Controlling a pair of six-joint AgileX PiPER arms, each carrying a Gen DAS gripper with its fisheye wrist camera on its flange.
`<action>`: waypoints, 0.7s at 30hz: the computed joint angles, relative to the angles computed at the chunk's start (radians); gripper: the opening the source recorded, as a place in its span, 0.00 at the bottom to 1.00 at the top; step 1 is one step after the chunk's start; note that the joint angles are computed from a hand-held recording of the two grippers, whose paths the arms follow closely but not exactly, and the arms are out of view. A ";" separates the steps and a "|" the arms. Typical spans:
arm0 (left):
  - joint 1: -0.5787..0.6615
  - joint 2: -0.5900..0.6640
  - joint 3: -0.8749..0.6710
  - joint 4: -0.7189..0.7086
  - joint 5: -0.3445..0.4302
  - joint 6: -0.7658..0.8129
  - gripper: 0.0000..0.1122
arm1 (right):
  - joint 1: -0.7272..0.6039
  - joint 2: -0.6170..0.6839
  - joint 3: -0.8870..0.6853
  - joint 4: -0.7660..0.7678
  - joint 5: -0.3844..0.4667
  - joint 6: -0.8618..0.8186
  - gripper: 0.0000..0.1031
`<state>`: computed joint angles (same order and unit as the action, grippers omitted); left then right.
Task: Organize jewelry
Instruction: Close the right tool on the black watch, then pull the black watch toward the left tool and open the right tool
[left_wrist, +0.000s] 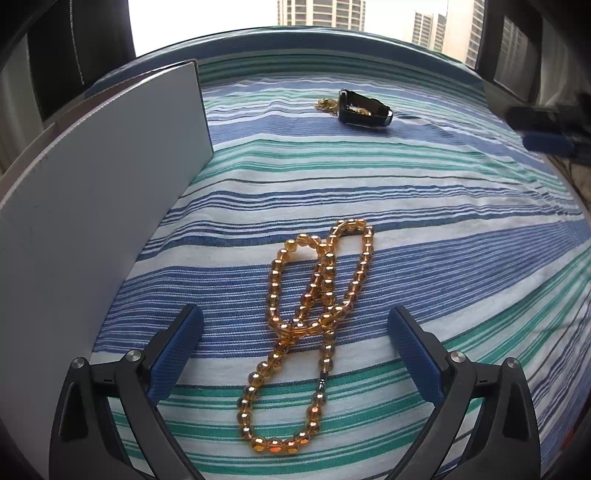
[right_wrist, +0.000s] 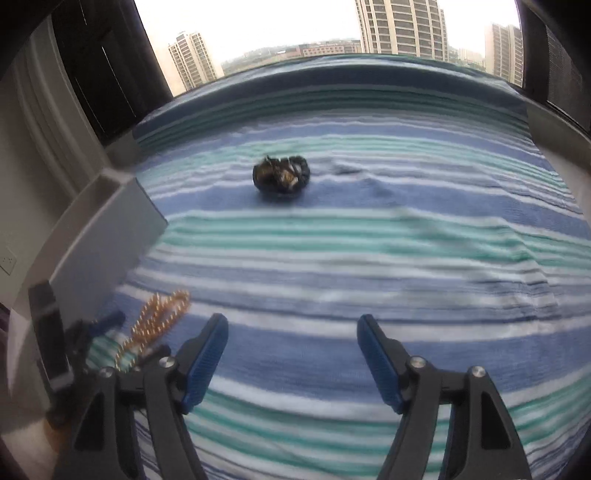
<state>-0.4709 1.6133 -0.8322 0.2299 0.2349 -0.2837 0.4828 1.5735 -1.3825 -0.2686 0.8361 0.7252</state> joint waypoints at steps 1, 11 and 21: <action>0.000 0.000 0.000 0.000 0.000 0.000 0.89 | -0.037 0.065 -0.077 0.017 -0.008 -0.060 0.71; -0.001 0.000 0.000 0.005 -0.001 -0.005 0.89 | -0.214 0.651 -0.740 0.261 0.129 -0.238 0.37; 0.001 0.006 -0.004 -0.008 -0.004 0.008 0.89 | -0.231 0.418 -0.377 0.358 -0.073 -0.248 0.14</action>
<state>-0.4699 1.6195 -0.8363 0.2218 0.2310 -0.2757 0.2515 1.9914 -1.7592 0.0894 0.7634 0.4772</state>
